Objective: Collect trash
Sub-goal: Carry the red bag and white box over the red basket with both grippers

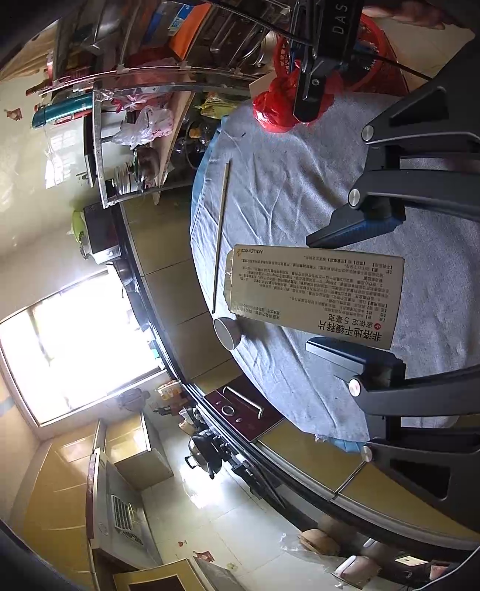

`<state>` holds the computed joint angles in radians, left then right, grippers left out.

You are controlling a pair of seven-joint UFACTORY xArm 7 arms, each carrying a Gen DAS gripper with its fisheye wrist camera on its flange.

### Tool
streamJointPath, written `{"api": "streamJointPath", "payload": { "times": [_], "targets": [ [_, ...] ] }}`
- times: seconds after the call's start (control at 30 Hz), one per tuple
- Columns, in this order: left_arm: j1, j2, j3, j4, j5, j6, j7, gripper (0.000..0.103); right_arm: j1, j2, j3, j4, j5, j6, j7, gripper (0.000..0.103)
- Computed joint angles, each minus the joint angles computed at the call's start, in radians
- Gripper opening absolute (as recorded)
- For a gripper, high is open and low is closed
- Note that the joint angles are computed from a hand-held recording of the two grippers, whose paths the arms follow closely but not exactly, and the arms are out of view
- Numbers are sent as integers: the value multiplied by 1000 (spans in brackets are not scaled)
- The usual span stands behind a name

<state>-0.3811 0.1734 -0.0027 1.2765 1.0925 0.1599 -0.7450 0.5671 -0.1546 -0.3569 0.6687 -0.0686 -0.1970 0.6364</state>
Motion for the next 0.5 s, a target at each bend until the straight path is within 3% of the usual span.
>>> {"api": "streamJointPath", "payload": {
  "times": [0.27, 0.5],
  "targets": [
    [-20, 11, -5, 6, 1, 20, 20, 51, 68, -16, -105, -32, -62, -25, 63, 47],
    [-40, 20, -14, 15, 11, 38, 28, 51, 60, -35, -133, -67, -116, -48, 124, 47]
  ]
}}
